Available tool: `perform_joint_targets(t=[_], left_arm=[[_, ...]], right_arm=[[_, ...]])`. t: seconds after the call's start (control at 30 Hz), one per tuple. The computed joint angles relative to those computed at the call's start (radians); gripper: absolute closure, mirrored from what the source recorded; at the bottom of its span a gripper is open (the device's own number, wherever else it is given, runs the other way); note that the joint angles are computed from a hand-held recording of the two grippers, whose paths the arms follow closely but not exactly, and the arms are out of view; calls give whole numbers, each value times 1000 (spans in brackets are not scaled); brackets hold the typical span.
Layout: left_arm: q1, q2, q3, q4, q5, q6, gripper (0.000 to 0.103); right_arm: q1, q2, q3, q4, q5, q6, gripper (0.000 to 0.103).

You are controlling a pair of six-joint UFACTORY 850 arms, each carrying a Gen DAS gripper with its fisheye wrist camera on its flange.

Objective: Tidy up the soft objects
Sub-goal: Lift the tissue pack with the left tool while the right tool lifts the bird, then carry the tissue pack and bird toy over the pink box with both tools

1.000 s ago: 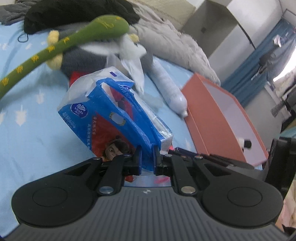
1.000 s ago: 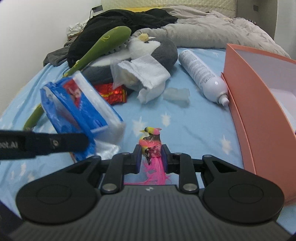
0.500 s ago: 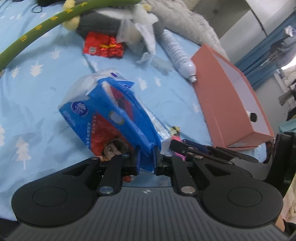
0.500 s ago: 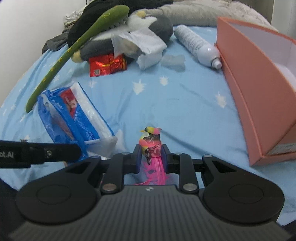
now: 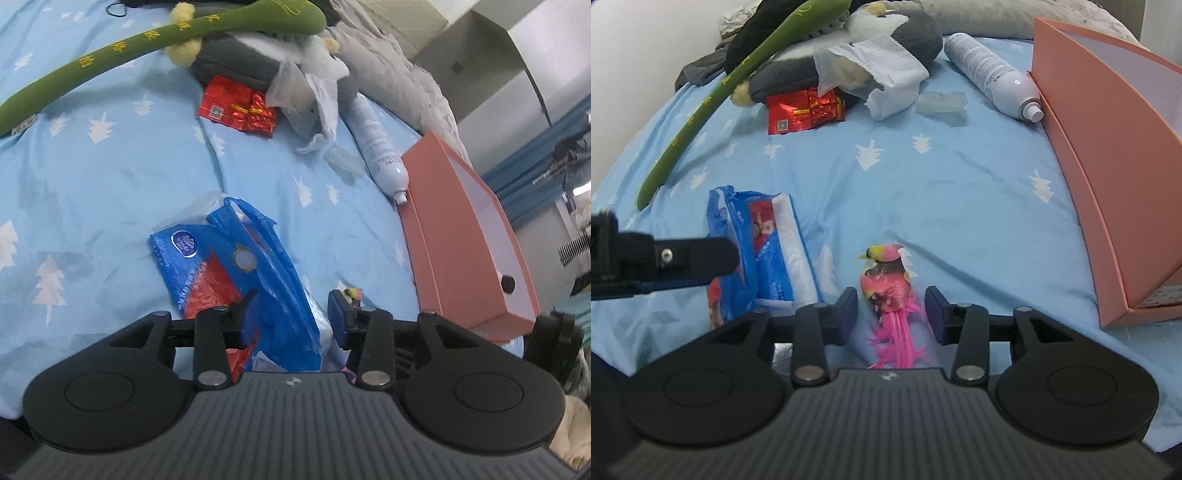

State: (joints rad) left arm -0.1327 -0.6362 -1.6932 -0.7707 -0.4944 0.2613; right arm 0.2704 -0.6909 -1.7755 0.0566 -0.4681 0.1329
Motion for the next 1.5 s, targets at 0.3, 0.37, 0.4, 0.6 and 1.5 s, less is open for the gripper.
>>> perform_joint_targets(t=[0.3, 0.37, 0.4, 0.6, 1.5], left_arm=[[-13, -10, -9, 111, 40, -157, 57], [-16, -14, -14, 143, 41, -201, 57], [-18, -16, -16, 152, 41, -218, 57], [-32, -23, -23, 199, 64, -277, 57], [-51, -11, -20, 324, 113, -307, 94]], right_arm=[[1, 3, 0, 59, 11, -75, 73], [2, 9, 4, 49, 16, -69, 73], [2, 12, 6, 41, 16, -63, 73], [-4, 28, 28, 19, 23, -33, 73], [-13, 92, 103, 8, 82, 8, 73]])
